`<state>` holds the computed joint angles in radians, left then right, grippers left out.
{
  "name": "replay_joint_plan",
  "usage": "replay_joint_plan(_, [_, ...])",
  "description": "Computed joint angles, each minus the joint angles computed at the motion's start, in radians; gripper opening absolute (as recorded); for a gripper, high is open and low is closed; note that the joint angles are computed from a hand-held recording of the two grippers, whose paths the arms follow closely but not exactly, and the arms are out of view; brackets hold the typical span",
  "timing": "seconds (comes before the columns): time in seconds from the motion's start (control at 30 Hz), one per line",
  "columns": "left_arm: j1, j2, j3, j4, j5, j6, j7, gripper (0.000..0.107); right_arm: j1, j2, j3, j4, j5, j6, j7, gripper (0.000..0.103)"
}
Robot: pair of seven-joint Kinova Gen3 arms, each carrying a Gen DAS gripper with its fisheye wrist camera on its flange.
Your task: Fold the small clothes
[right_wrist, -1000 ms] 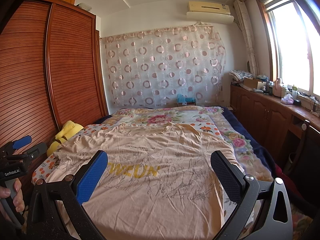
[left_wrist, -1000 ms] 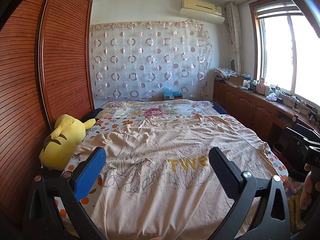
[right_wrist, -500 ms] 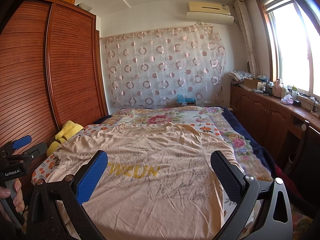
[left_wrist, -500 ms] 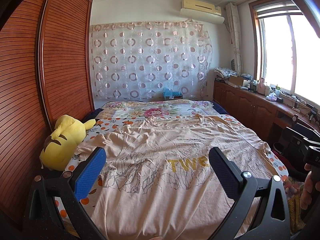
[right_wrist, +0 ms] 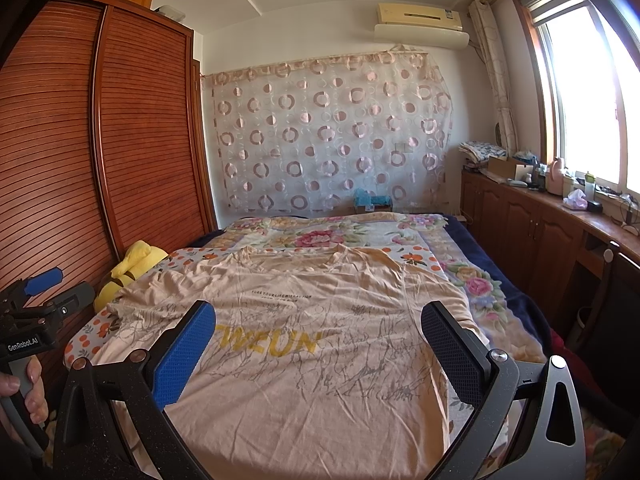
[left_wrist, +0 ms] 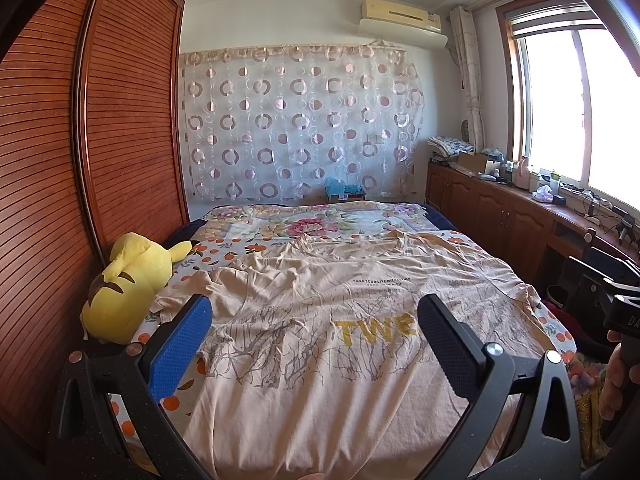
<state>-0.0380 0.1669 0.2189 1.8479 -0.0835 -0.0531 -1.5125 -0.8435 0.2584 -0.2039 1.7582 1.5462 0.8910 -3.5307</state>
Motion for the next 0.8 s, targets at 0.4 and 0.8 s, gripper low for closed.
replay_joint_plan(0.4, [0.005, -0.001, -0.005, 0.002, -0.004, -0.004, 0.004, 0.103, -0.001, 0.0, 0.0, -0.001, 0.0, 0.001, 0.001, 0.103])
replay_joint_plan(0.8, [0.01, -0.001, -0.011, 0.003, -0.007, -0.007, 0.007, 0.103, -0.002, 0.0, -0.001, -0.001, 0.0, 0.003, 0.001, 0.103])
